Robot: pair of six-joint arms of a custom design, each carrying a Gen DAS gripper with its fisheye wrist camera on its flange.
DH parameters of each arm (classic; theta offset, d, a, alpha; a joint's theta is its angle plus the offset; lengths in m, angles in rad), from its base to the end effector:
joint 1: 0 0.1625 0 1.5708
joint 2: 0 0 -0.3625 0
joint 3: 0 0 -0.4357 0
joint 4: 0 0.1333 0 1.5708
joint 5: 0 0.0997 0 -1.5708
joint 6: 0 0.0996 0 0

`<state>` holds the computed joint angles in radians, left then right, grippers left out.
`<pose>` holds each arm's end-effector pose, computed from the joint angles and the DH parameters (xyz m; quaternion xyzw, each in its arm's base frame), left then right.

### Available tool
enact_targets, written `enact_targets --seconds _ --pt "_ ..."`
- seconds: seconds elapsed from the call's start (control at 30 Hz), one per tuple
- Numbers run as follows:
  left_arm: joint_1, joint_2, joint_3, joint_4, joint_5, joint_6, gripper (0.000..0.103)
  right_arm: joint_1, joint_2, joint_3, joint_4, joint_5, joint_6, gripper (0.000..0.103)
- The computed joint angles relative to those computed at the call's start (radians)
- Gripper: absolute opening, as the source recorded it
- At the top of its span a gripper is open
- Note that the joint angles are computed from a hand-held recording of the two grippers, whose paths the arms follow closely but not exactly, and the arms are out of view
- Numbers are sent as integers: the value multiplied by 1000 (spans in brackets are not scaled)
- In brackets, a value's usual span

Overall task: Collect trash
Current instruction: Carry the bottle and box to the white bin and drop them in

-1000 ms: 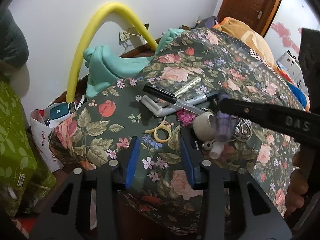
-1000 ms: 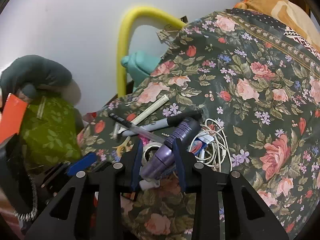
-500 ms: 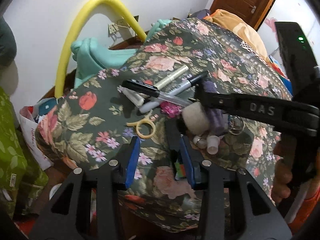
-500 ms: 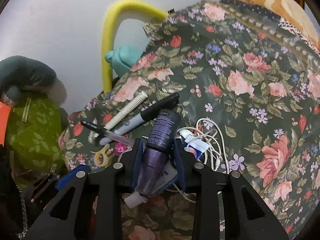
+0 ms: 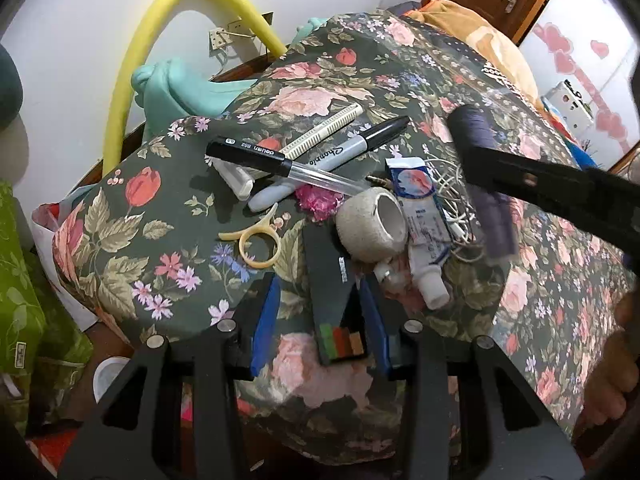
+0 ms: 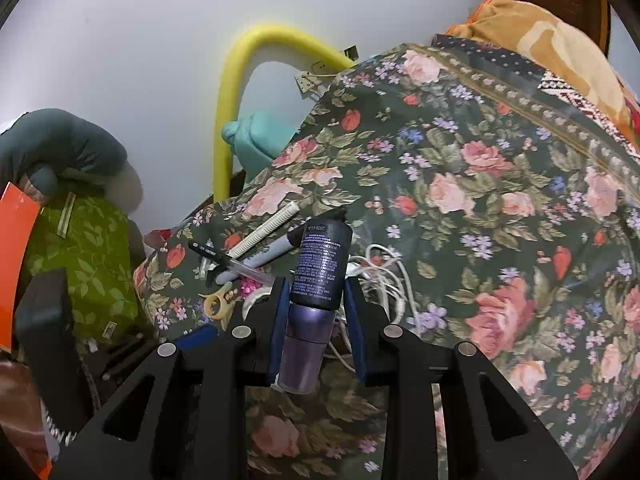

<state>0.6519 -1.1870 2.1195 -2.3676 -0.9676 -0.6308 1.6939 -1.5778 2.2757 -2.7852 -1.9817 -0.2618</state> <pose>-0.2688 -0.4439 0.0540 0.1567 0.9399 -0.1611 0.2570 0.1497 -0.4481 0.2148 0.1299 -0.9390 0.2357 0.2141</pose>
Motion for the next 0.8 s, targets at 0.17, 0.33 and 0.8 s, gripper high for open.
enact_targets --seconds 0.17,0.33,0.8 --pt "-16 33 -17 39 56 -16 24 -4 -29 13 13 -11 0 25" --pt "-12 -7 -3 44 0 -43 24 6 -64 34 29 -26 0 25" --pt "-150 -266 104 162 74 -150 24 148 -141 81 51 -45 36 25"
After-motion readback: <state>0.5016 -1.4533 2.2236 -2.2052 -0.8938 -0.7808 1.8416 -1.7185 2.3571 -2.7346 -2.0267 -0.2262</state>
